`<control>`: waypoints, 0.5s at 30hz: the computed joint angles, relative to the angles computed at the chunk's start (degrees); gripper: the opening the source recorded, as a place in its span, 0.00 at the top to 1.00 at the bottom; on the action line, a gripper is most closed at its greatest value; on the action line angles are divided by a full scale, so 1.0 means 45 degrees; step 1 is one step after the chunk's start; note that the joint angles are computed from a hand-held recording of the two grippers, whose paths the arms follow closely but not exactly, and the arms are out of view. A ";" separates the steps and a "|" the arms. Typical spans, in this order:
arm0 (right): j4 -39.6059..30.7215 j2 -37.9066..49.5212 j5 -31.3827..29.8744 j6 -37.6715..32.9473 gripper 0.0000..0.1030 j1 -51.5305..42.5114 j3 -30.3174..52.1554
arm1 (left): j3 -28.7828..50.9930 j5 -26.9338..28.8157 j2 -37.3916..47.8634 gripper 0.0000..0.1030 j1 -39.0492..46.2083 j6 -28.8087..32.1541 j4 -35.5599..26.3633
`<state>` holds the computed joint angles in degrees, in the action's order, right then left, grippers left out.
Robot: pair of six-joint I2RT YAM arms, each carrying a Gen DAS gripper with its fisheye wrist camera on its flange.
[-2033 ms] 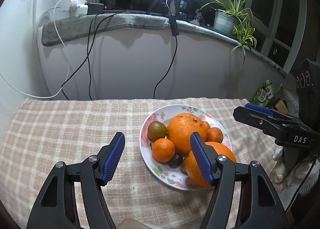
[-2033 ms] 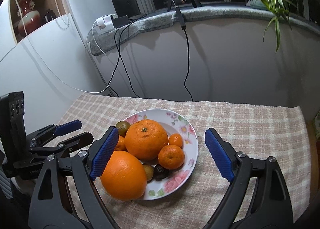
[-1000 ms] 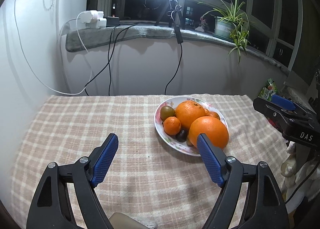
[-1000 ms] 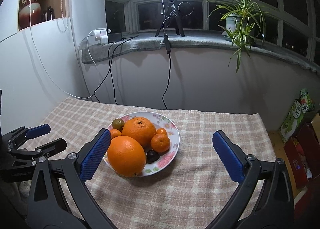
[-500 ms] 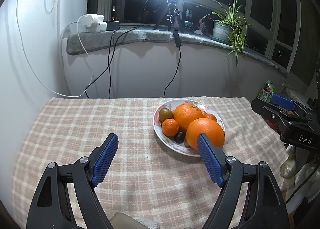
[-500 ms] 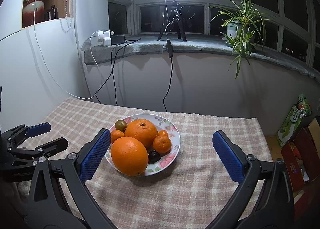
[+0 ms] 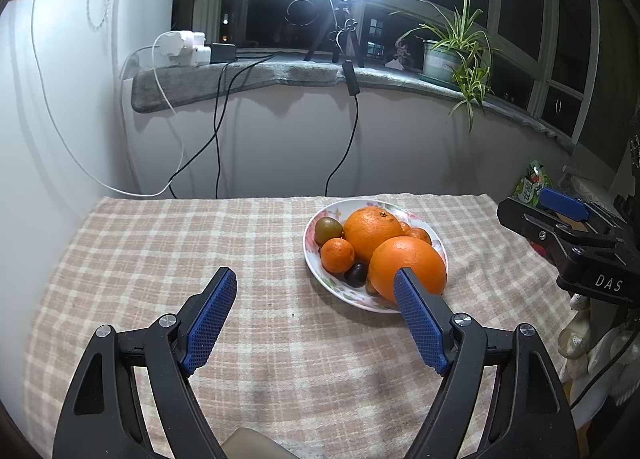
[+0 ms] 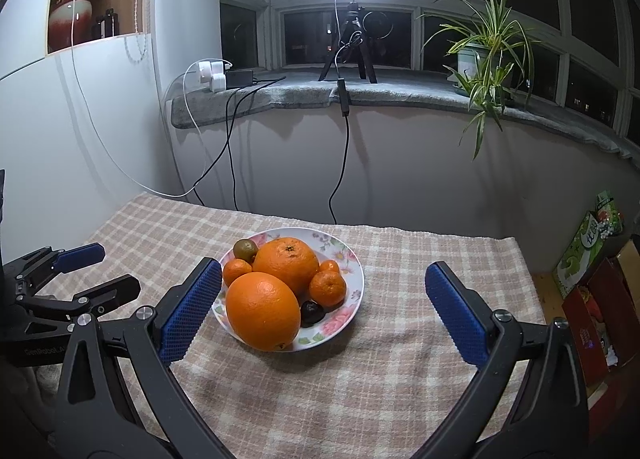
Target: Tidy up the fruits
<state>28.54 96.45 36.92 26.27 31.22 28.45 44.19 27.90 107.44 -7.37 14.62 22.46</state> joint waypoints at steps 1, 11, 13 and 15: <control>0.0032 0.0013 -0.0034 -0.0019 0.00 -0.0028 -0.0012 | 0.0000 0.0000 0.0000 0.21 0.0000 0.0000 0.0000; 0.0020 0.0023 -0.0019 -0.0010 0.00 -0.0017 -0.0002 | -0.0015 -0.0062 -0.0042 0.21 -0.0079 0.0034 -0.0076; 0.0062 0.0075 -0.0017 0.0000 0.00 -0.0009 -0.0004 | 0.0027 -0.0067 -0.0005 0.21 -0.0077 0.0036 -0.0109; 0.0143 0.0134 -0.0062 -0.0019 0.00 -0.0035 -0.0023 | 0.0063 -0.0107 0.0026 0.21 -0.0088 0.0055 -0.0138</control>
